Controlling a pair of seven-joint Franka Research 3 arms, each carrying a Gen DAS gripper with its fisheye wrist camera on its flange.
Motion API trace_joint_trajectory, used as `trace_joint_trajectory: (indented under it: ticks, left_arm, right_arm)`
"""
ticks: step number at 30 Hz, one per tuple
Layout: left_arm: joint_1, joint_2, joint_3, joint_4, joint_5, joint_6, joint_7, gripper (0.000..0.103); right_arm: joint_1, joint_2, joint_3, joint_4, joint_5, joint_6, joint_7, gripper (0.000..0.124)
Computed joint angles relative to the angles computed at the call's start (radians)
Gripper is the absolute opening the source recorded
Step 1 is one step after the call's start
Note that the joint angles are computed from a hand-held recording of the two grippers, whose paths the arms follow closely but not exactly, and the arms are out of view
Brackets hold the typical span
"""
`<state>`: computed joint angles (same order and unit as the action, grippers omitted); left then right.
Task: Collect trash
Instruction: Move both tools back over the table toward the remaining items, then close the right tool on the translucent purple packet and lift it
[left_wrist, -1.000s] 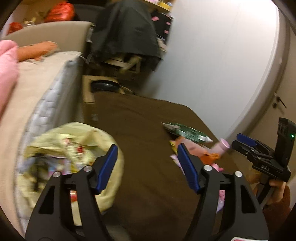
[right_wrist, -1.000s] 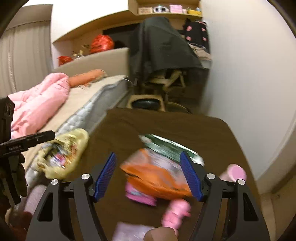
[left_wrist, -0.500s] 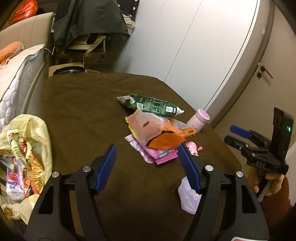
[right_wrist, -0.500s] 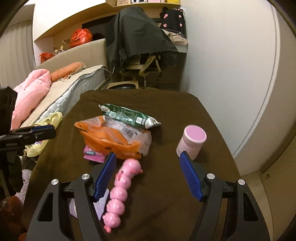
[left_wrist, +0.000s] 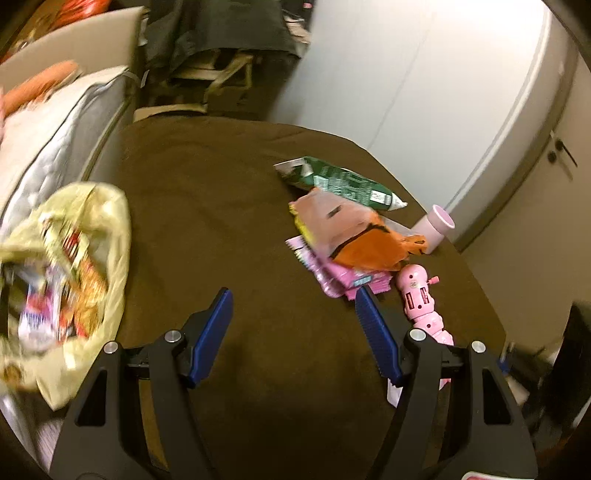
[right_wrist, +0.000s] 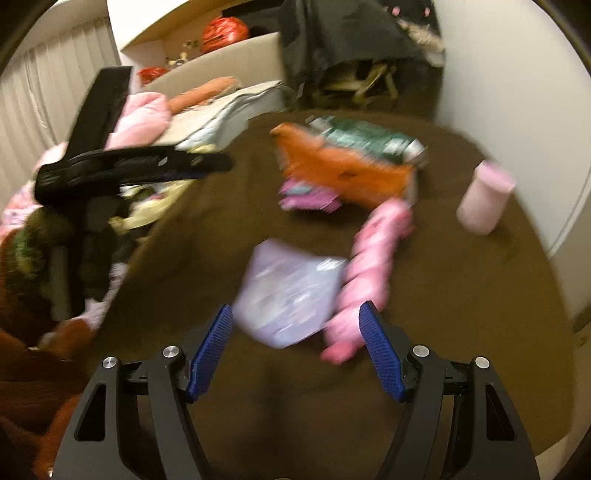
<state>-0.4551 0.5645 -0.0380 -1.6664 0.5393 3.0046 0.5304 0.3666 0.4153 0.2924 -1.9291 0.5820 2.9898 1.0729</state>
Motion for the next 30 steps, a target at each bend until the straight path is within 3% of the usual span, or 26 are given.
trace_joint_trajectory:
  ticks: [2,4,6,8,10,11,14,18,20,30]
  left_arm:
    - [-0.035,-0.018,0.044,-0.035,0.02,0.017,-0.058,0.065]
    - [-0.042,-0.028,0.053,-0.055,0.032,0.029,-0.083,0.065]
    - [-0.036,-0.035,0.045,-0.073,0.035,0.039,-0.089,0.065]
    - [-0.051,-0.05,0.065,-0.1,0.052,0.055,-0.113,0.065]
    - [-0.073,-0.059,0.091,-0.114,0.075,0.06,-0.141,0.065]
    - [-0.078,-0.062,0.098,-0.123,0.085,0.064,-0.154,0.065]
    - [-0.067,-0.067,0.089,-0.139,0.091,0.076,-0.166,0.065]
    - [-0.048,-0.073,0.077,-0.157,0.087,0.088,-0.168,0.065]
    - [-0.038,-0.072,0.065,-0.157,0.075,0.088,-0.162,0.065]
    - [0.046,-0.022,-0.058,-0.104,-0.04,0.075,-0.016,0.065]
  right_arm:
    - [0.058,0.003,-0.052,-0.003,-0.059,-0.028,0.061,0.067]
    - [0.14,0.017,-0.14,0.006,-0.145,-0.031,0.172,0.067]
    - [0.174,0.042,-0.181,0.03,-0.192,-0.037,0.274,0.067]
    - [0.217,0.055,-0.23,0.037,-0.247,-0.002,0.359,0.067]
    - [0.308,0.08,-0.339,0.063,-0.338,0.011,0.487,0.067]
    - [0.316,0.092,-0.349,0.077,-0.355,0.015,0.517,0.067]
    - [0.272,0.121,-0.304,0.112,-0.368,0.03,0.541,0.066]
    - [0.193,0.152,-0.216,0.161,-0.375,0.034,0.507,0.038]
    - [0.158,0.155,-0.182,0.162,-0.358,0.048,0.483,0.033]
    - [0.133,0.114,-0.181,0.109,-0.34,0.102,0.446,0.025]
